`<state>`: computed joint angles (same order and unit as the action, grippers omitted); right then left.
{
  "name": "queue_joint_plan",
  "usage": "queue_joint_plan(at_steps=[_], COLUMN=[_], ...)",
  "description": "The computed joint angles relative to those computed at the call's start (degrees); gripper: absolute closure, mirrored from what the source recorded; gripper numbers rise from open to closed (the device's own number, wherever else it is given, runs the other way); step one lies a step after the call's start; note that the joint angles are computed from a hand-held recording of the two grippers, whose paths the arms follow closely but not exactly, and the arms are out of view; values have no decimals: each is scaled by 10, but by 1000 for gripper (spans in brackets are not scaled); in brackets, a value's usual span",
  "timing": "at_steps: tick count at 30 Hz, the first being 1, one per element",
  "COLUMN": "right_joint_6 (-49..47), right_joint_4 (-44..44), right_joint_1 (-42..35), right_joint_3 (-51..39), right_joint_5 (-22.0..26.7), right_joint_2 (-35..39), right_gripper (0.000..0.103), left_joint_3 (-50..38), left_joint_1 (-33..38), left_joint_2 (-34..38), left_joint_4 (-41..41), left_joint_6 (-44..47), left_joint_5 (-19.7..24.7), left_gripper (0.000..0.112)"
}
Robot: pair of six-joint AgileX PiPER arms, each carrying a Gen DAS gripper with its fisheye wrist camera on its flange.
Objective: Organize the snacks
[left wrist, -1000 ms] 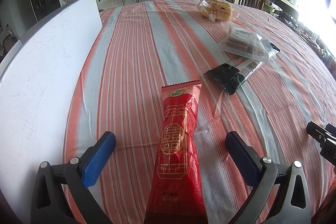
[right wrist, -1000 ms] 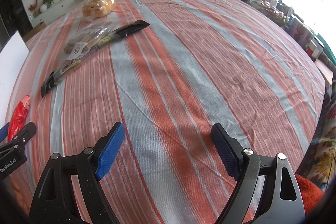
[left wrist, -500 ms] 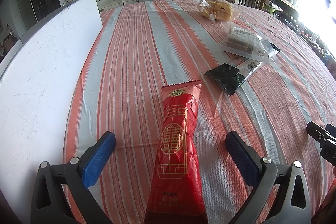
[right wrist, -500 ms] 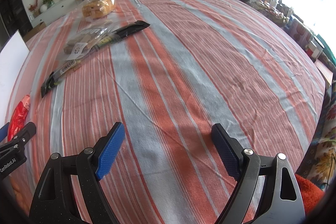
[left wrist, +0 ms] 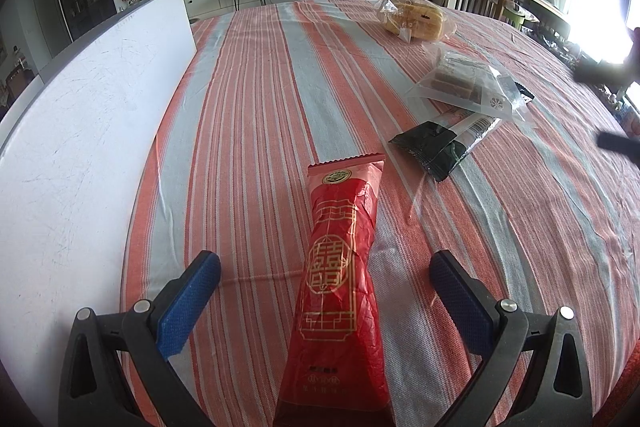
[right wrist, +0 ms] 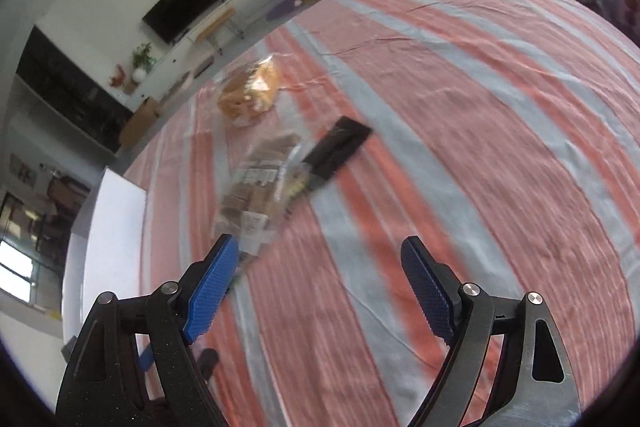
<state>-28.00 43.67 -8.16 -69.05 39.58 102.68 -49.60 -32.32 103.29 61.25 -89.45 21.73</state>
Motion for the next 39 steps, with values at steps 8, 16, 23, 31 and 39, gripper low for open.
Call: queue_joint_plan(at_steps=[8, 16, 23, 31, 39], right_joint_6=[376, 381, 49, -273, -360], right_joint_4=[-331, -477, -145, 43, 191], right_joint_1=[167, 224, 105, -124, -249], right_joint_3=[-287, -277, -71, 71, 223], right_joint_5=[84, 49, -21, 165, 42], right_joint_2=[199, 190, 50, -10, -98], right_gripper=[16, 42, 78, 79, 29], left_joint_3=[0, -1, -2, -3, -4], left_joint_1=[0, 1, 1, 1, 1], left_joint_2=[0, 2, 2, 3, 4], left_joint_4=[2, 2, 2, 1, 1], left_joint_6=[-1, -1, -1, 0, 0], left_joint_5=[0, 0, 0, 1, 0], left_gripper=[9, 9, 9, 9, 9])
